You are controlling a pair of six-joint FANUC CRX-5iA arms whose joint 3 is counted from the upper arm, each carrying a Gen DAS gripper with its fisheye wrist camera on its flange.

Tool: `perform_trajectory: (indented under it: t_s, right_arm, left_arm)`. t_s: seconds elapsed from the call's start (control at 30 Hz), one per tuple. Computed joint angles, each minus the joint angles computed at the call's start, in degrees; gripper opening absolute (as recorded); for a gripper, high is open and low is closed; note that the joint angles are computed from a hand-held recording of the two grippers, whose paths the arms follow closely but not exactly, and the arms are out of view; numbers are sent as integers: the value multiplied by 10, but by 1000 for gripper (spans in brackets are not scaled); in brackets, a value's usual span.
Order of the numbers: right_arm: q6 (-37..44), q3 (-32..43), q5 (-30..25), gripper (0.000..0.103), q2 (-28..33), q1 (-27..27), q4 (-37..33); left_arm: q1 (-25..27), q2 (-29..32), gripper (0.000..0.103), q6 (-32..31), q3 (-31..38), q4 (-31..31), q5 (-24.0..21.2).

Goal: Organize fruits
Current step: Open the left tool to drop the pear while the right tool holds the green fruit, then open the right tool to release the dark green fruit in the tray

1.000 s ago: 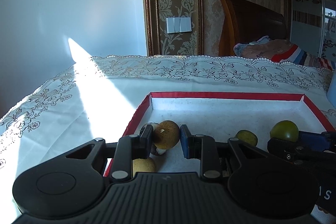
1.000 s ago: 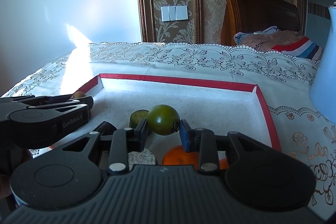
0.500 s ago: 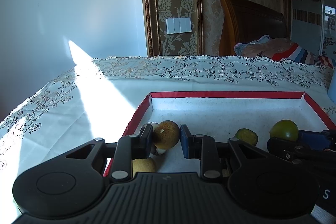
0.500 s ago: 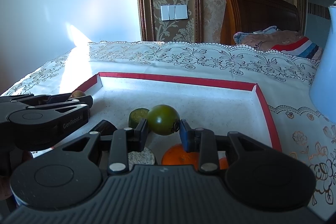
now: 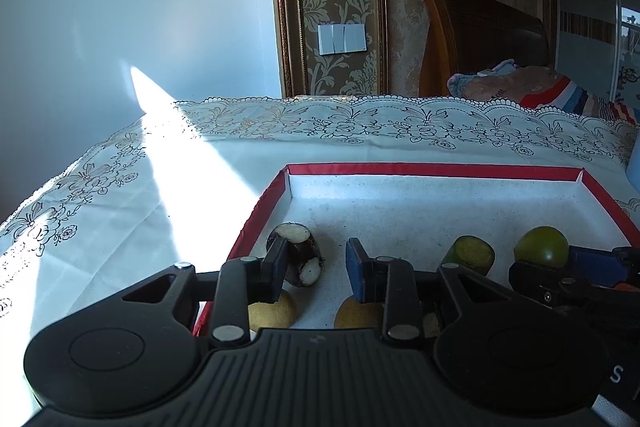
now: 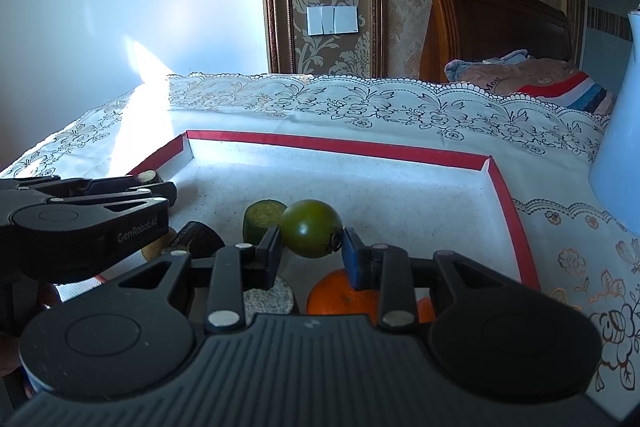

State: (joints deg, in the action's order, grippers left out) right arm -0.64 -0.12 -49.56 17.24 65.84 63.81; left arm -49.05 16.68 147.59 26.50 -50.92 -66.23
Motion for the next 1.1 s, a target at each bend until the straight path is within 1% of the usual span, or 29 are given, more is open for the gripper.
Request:
perform_trajectory:
  t_s: [0.3, 0.37, 0.4, 0.43, 0.5, 0.7, 0.77, 0.8, 0.83, 0.9, 1.0, 1.1]
  right_arm:
    - [-3, -1, -3, 31, 0, 0, 4]
    - [-4, -1, -2, 31, 0, 0, 5]
    - [-4, -1, -3, 31, 0, 1, 5]
    - [-4, -1, -3, 31, 0, 1, 5]
    - [-6, -3, -2, 31, 0, 1, 7]
    - [-15, -5, -3, 32, -1, 2, 14]
    - [-30, -13, -1, 38, -5, 1, 29]
    - [-39, -17, -1, 42, -7, 1, 39]
    - [-46, -21, -1, 42, -9, 1, 47]
    - [-59, -29, 2, 43, -14, 1, 59]
    - [-78, -39, -4, 57, -21, 4, 76]
    - [-101, -56, -9, 62, -34, 9, 95]
  left_arm:
    - [0, 1, 32, -3, 2, 3, -2]
    - [1, -2, 43, -1, -1, 5, 1]
    - [-1, -2, 54, 3, -1, -1, 0]
    - [-5, -2, 63, 8, -2, -9, -1]
    - [-11, -5, 66, 19, -6, -25, 2]
    - [-8, -2, 66, 10, -3, -16, 2]
    - [-8, -2, 69, 9, -3, -15, 3]
    - [-9, -2, 74, 10, -4, -17, 3]
    - [-11, -3, 77, 12, -4, -21, 2]
    - [-13, -6, 77, 17, -8, -26, 5]
    - [-17, -6, 79, 14, -8, -28, 1]
    - [-18, -5, 81, 0, -5, -21, -6]
